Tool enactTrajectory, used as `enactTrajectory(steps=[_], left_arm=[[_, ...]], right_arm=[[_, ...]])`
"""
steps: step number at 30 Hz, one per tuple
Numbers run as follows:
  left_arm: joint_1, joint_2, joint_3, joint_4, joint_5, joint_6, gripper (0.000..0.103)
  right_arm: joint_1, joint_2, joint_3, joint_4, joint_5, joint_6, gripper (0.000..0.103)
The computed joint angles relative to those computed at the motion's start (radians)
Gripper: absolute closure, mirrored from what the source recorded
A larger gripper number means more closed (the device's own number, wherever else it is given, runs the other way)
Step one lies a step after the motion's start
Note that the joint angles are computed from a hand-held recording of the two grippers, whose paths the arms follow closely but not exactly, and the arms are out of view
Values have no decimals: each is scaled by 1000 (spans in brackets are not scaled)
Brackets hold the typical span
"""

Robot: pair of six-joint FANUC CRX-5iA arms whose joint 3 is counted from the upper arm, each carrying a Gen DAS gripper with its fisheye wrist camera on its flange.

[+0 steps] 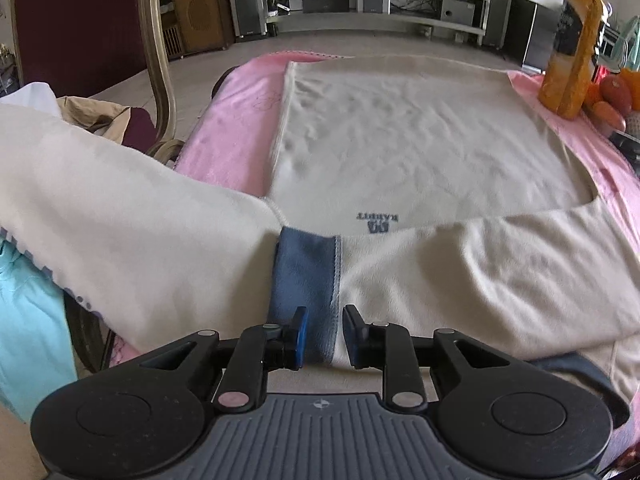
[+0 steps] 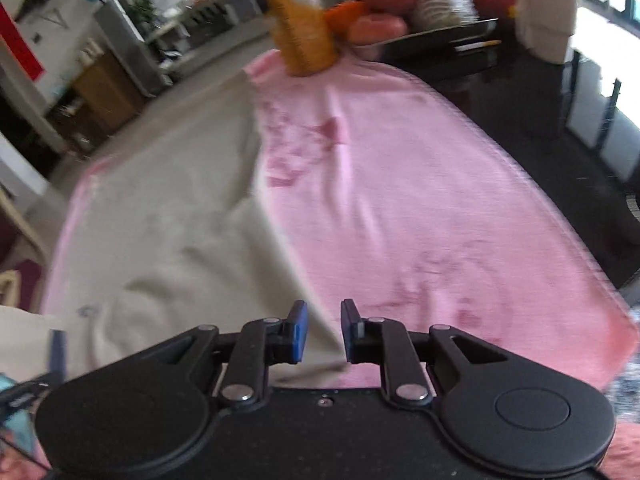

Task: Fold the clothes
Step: 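Hold the navy cuff with the left tool and press it onto the sweatshirt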

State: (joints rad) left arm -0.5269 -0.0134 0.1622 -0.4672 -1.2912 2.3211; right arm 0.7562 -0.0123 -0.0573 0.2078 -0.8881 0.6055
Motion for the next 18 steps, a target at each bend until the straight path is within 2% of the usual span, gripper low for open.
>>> enactTrajectory(steps=[4, 7, 11, 16, 18], left_arm=[[17, 16, 9, 14, 1, -3, 79], [26, 28, 11, 25, -12, -26, 78], [31, 24, -1, 29, -7, -49, 76], [15, 33, 12, 6, -27, -68, 75], [12, 32, 15, 4, -44, -64, 73]], right_arm=[[-34, 53, 76, -118, 49, 35, 85], [-60, 94, 134, -205, 46, 37, 85], [-55, 112, 155, -257, 30, 83, 85], [-21, 137, 151, -131, -40, 30, 87], [-4, 145, 144, -35, -105, -47, 103]])
